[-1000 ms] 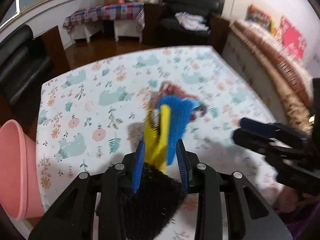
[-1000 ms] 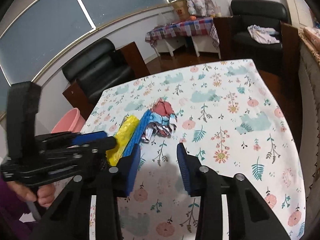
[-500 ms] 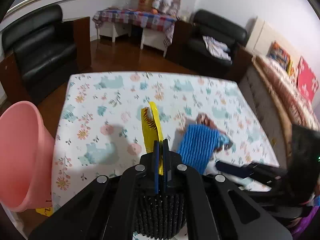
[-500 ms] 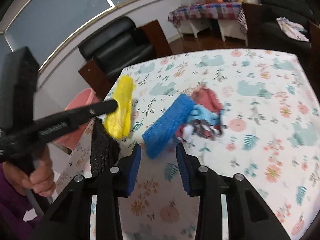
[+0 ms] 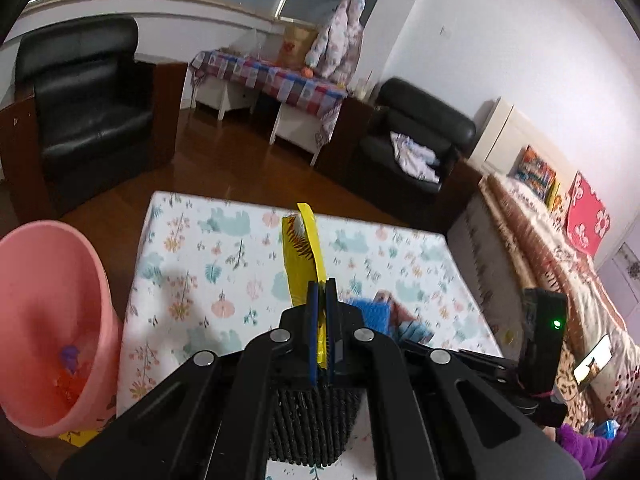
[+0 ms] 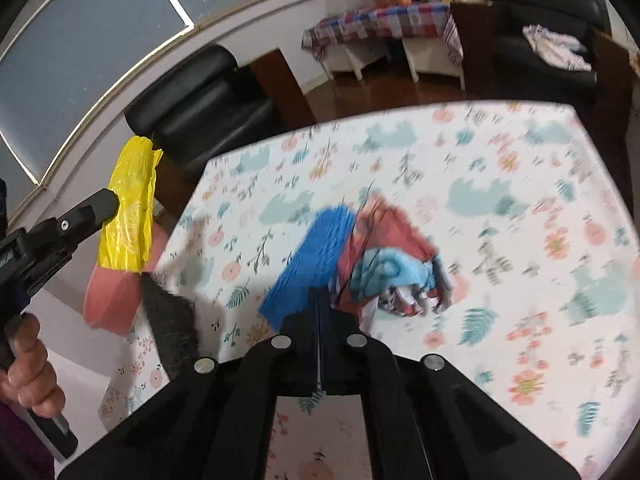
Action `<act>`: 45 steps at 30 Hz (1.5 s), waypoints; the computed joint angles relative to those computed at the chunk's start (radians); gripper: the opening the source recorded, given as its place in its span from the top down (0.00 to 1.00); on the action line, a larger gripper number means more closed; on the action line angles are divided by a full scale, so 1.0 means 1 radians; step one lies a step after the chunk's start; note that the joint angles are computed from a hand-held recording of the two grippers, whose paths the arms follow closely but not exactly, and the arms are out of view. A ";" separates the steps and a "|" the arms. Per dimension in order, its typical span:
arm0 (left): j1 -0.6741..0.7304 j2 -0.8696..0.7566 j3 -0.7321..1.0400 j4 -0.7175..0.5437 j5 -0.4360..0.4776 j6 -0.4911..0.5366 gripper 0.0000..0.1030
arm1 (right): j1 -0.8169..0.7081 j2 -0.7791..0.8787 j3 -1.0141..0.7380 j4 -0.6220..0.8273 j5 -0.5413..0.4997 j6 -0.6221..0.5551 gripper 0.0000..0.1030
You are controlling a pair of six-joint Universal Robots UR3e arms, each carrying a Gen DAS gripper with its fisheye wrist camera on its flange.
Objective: Collect trash
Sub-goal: 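Hold the yellow scrubber in the left tool while the right tool grasps the blue mesh scrubber, then carry both scrubbers over the pink bucket and open both tools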
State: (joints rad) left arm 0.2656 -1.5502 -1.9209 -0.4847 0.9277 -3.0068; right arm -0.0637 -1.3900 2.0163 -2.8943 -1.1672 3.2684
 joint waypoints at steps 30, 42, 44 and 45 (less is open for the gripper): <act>0.180 0.227 -0.238 -0.081 -0.051 0.190 0.98 | 0.113 0.133 -0.134 0.046 -0.119 0.048 0.94; 0.318 0.329 -0.293 -0.141 -0.151 0.264 0.98 | 0.172 -0.011 -0.175 0.032 -0.253 -0.010 0.94; 0.356 0.356 -0.297 -0.183 -0.171 0.284 0.98 | 0.173 -0.037 -0.179 0.025 -0.232 -0.010 0.94; 0.374 0.370 -0.303 -0.192 -0.178 0.293 0.98 | 0.179 -0.044 -0.187 0.022 -0.230 -0.016 0.94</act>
State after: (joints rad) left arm 0.6393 -1.1803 -2.2241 -0.6763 0.7495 -2.7142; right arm 0.1151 -1.4336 1.8294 -2.8723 -1.3976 3.2526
